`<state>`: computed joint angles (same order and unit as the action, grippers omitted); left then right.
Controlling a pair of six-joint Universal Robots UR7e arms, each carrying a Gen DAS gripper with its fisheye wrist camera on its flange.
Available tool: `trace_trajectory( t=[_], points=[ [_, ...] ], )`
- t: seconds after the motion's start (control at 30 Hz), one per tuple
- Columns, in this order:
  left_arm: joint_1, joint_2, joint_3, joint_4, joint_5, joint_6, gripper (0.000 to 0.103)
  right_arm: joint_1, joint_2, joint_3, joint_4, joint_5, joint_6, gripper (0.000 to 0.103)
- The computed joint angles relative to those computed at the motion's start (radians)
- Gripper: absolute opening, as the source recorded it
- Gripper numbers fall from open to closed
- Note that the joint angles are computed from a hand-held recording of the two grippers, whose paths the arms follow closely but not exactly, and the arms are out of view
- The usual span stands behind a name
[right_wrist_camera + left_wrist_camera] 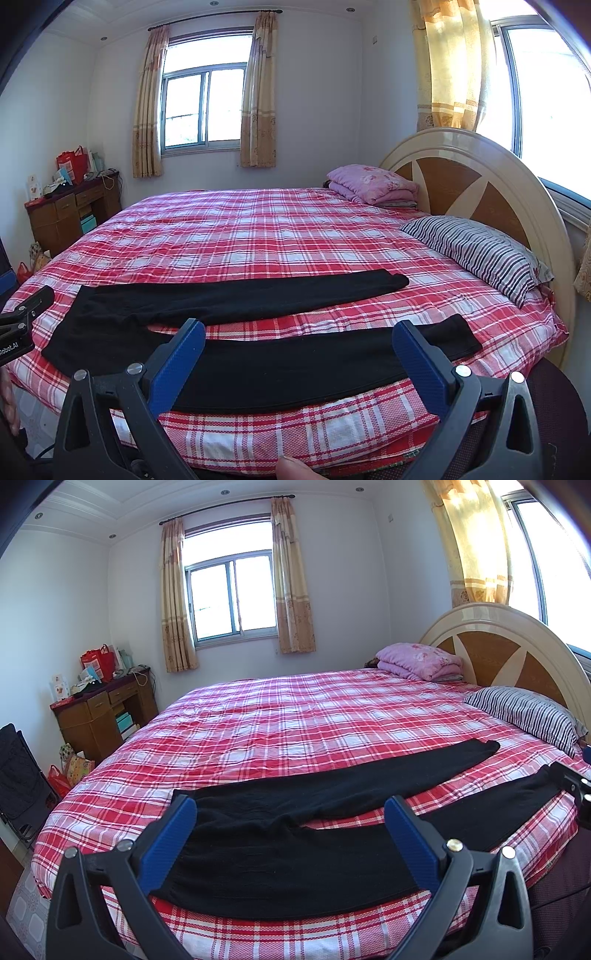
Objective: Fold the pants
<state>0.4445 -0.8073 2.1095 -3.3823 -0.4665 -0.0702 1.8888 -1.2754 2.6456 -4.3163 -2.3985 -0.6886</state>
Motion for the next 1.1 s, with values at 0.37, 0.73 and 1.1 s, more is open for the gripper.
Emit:
trace_trajectory(
  t=[0.37,0.73,1.1],
  points=[
    [0.001,0.001,0.002,0.002,-0.001,-0.005,0.103,-0.006,-0.001,0.002,0.001,0.003,-0.001,0.102],
    [0.004,0.009,-0.001,0.007,-0.002,-0.009,0.103,-0.013,0.003,0.003,0.001,0.007,0.001,0.102],
    [0.084,0.051,-0.054,0.032,-0.031,0.014,0.103,-0.117,0.028,0.002,-0.007,0.094,-0.041,0.102]
  ],
)
